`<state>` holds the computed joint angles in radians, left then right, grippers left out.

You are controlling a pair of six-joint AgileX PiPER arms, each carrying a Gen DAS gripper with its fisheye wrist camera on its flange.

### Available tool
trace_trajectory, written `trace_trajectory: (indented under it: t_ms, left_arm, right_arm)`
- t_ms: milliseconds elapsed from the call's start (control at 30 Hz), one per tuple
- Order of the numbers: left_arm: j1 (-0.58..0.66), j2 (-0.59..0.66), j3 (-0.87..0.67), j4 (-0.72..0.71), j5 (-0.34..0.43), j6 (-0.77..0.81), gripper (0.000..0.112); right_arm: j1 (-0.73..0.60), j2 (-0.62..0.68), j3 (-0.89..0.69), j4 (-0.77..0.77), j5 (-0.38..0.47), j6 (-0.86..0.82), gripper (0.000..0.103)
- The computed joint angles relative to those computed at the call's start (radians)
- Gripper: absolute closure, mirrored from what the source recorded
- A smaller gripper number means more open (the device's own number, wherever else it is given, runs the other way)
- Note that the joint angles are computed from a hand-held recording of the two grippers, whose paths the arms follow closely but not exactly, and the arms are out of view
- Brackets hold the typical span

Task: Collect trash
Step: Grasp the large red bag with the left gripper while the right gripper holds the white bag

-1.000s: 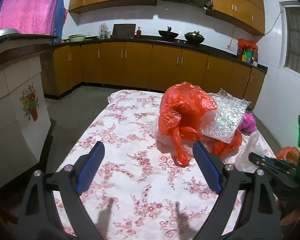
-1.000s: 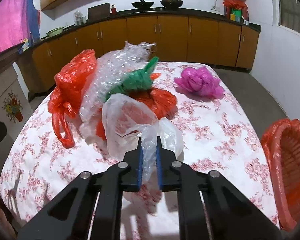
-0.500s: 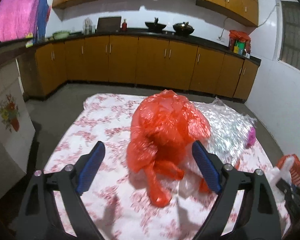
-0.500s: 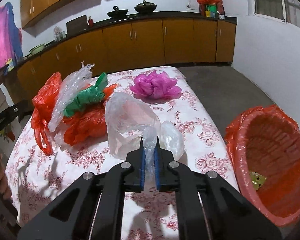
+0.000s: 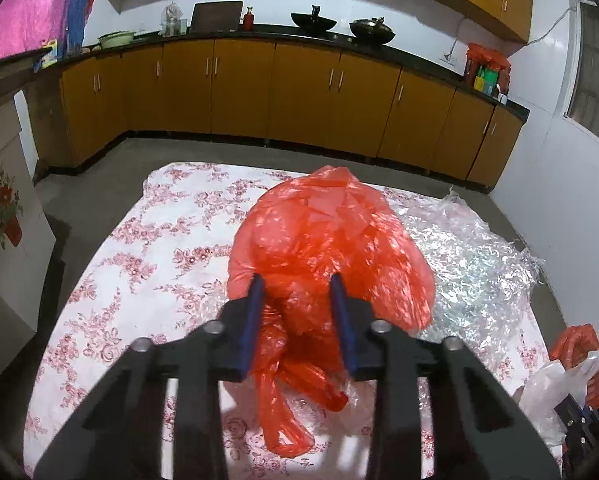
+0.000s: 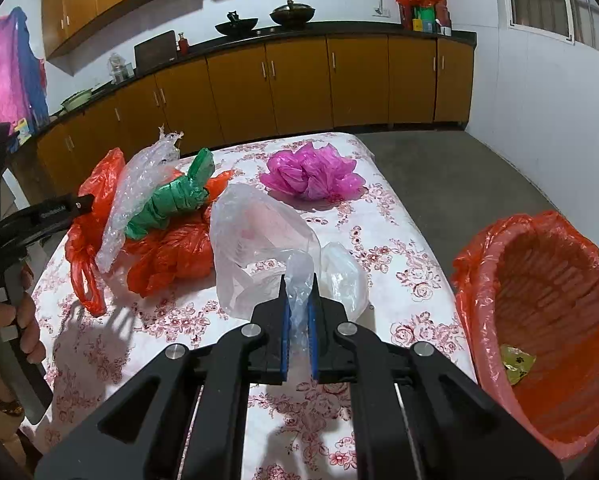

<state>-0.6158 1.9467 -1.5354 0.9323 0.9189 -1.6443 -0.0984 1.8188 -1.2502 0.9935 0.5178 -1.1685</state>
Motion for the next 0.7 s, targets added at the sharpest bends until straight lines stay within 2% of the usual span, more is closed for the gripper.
trace_trajectory:
  t_ms: [100,200,400,700]
  left_arm:
    - [-0.007,-0.022,0.034,0.026,-0.013,-0.033,0.097]
    - [-0.019,-0.05,0.074,0.048,-0.02,-0.063,0.1]
    - [-0.061,-0.121,0.147,0.092,-0.008,-0.123,0.102]
    - [-0.191,-0.189,0.147,0.161,0.083,-0.137,0.103]
  right_arm:
    - [-0.001,-0.002,-0.001,0.004,0.005,-0.006,0.095]
    - [-0.004,-0.012,0.004,0.013,0.012,-0.015,0.095]
    - [-0.009,-0.046,0.026,0.037,0.029,-0.044,0.095]
    - [-0.052,-0.111,0.059,0.093,0.071,-0.117,0.095]
